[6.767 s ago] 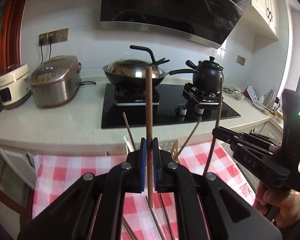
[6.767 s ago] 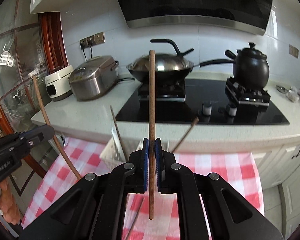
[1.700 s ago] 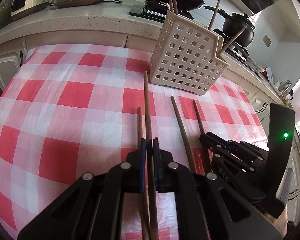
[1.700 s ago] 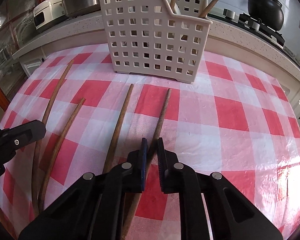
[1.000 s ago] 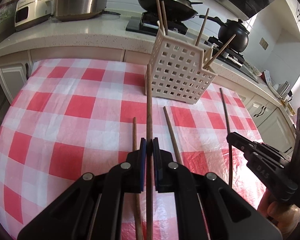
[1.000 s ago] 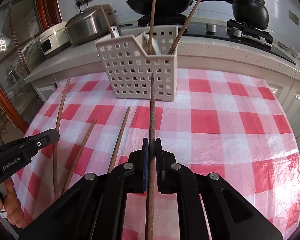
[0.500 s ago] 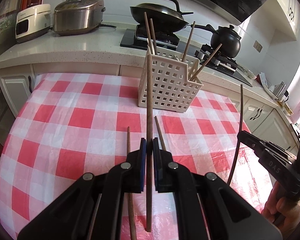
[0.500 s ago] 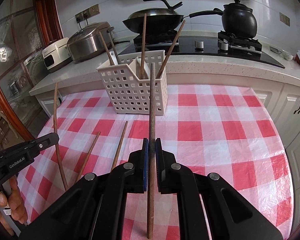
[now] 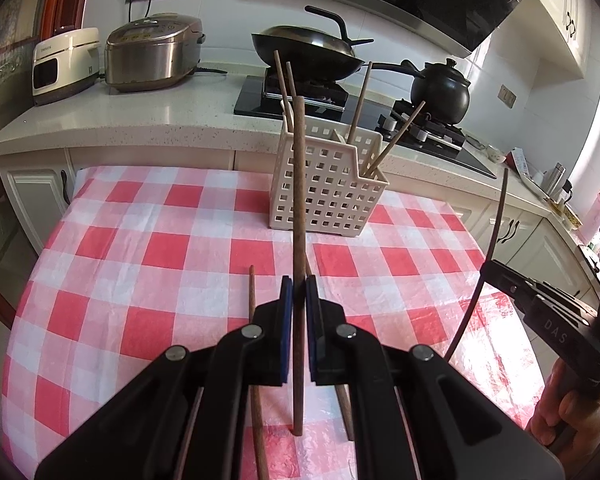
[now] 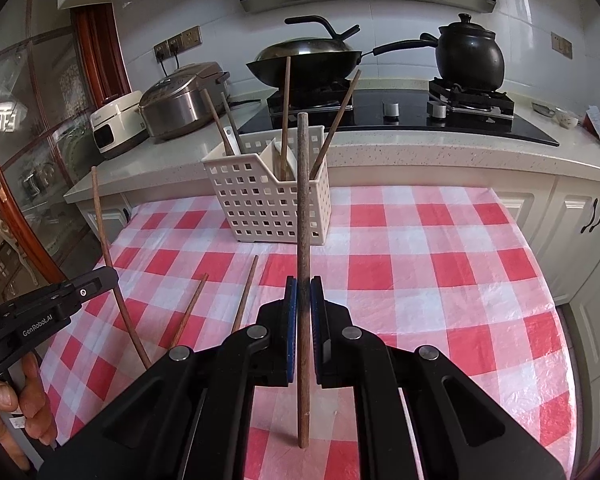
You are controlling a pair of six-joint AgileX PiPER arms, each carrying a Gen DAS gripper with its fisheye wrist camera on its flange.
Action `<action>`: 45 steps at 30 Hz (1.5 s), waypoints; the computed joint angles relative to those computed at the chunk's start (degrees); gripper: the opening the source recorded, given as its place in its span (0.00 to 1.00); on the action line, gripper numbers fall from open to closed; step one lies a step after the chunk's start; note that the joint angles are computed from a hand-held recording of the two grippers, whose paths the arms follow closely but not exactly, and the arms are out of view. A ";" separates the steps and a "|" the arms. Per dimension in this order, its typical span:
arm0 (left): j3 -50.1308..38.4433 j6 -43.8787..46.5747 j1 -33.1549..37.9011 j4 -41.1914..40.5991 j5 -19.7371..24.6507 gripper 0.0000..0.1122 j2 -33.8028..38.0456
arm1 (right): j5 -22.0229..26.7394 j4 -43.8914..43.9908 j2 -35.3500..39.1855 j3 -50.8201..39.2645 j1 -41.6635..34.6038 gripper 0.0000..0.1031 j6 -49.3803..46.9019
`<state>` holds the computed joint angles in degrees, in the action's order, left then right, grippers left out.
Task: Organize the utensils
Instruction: 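Lift both chopsticks upright and carry them over the white caddy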
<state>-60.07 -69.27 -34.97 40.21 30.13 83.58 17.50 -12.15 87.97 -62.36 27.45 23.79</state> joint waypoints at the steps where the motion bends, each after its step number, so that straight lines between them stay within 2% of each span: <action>1: 0.02 -0.24 -0.19 0.26 0.16 0.06 -0.24 | 0.01 0.23 -0.34 0.16 0.00 0.08 -0.23; 14: -1.95 1.20 -0.88 0.16 1.46 0.06 -0.44 | 1.10 1.17 -0.24 -1.30 -0.04 0.08 -1.29; 17: -4.27 5.26 0.31 -2.74 0.99 0.06 0.28 | 2.35 3.89 0.96 -3.91 -0.49 0.08 -4.48; 24: -12.40 15.42 2.80 -8.56 3.00 0.06 2.42 | 6.87 12.10 4.69 -13.04 -2.53 0.08 -13.84; 35: -31.36 31.36 8.19 -17.55 9.59 0.06 8.40 | 17.50 17.88 12.51 -33.10 -6.03 0.07 -21.36; 39: -41.59 36.71 9.61 -19.79 13.49 0.06 12.53 | 23.46 19.12 16.37 -43.91 -6.72 0.08 -23.05; 45: -57.72 42.72 10.95 -22.35 19.54 0.06 20.41 | 32.43 15.76 24.62 -63.61 -6.34 0.08 -21.77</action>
<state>-117.79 -26.55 -24.02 17.86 49.67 103.99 49.93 3.60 112.59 -125.97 21.11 2.02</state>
